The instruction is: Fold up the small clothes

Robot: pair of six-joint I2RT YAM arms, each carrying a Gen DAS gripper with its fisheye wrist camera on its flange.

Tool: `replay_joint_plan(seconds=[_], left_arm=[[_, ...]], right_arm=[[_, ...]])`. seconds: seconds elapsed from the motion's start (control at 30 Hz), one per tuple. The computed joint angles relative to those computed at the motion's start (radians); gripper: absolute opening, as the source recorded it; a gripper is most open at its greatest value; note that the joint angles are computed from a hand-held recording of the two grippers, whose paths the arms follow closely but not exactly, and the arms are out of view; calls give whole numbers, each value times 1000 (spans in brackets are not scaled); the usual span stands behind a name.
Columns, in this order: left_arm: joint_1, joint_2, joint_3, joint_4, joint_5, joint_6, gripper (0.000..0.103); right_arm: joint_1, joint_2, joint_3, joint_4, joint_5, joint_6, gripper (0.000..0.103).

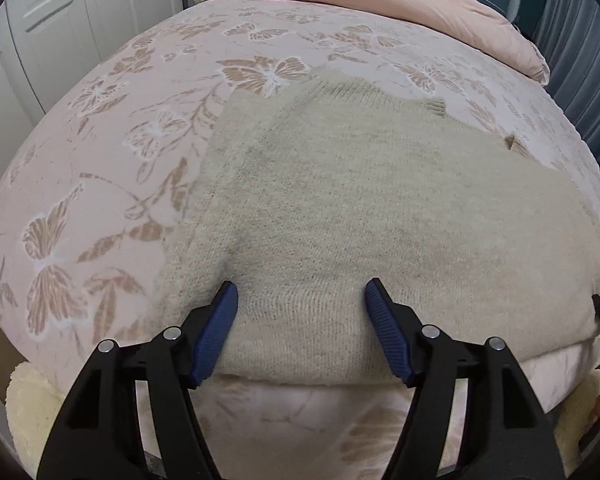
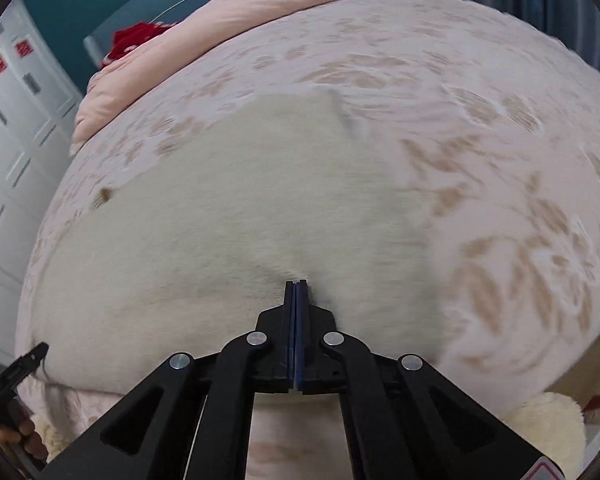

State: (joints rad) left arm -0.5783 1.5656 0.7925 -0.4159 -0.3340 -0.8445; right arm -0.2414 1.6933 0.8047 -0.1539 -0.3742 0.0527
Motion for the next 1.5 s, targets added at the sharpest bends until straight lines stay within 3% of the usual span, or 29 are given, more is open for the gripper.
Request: replay_joint_plan(seconds=[0.07,0.17,0.27,0.33,0.37,0.43,0.5,0.53,0.6,0.7,0.77,0.83,0.9,0.93,1.03,1.1,1.27,1.3,1.33,1.4,1.5], left_arm=[[-31,36,28,-26,-46,-3,65],[-65,62,106,-126,-69,-59,64],[-82,33,120,-167,-72,-105,69],[-63,71,124,-202,-60,-110,70],[-39,60,85,-164,-22,-99,71],[-19,-25,6,-107,18,-113,71],[-24,-113,-30,-121,22,-123,70],[-29,-154,-48,-132,17,-134,70],[-40,-225,-93,-145,0,-183,75],[-32,-277,-153,-127,24,-240,75],[-24,-267,-165,-124,48,-256,75],[-26,-271,-174,-125,54,-264,75],[-25,-290,-176,-142,53,-263,75],[-22,-307,-179,-156,51,-264,76],[-15,-388,-216,-156,44,-268,80],[-19,-397,-204,-162,20,-266,80],[49,-306,-57,-109,44,-133,81],[76,-285,-23,-93,51,-94,84],[114,-256,15,-68,69,-45,88],[199,-170,108,-41,117,47,91],[306,11,266,-7,185,179,93]], right_arm=[[-56,-8,9,-39,-34,8,0],[46,-114,1,-100,69,19,5],[146,-189,-23,-82,66,13,5],[173,-121,-1,-76,139,1,4],[167,-41,30,-91,179,-4,0],[90,-12,6,-64,86,7,0],[65,-84,-3,-122,79,47,1],[72,-129,-15,-140,76,53,11],[100,-209,-29,-175,33,53,11],[230,-250,-24,-187,52,47,11],[328,-185,-20,-138,109,39,11],[412,-21,6,-104,214,32,10],[455,-17,-16,-53,284,67,11],[472,-32,11,-104,298,100,12],[496,-103,65,-162,194,152,10],[576,-95,150,-194,234,123,10],[645,73,353,-216,180,187,11],[646,84,368,-206,197,203,16],[636,93,384,-198,214,211,33],[587,89,390,-175,241,212,55],[459,106,423,-165,291,147,60]])
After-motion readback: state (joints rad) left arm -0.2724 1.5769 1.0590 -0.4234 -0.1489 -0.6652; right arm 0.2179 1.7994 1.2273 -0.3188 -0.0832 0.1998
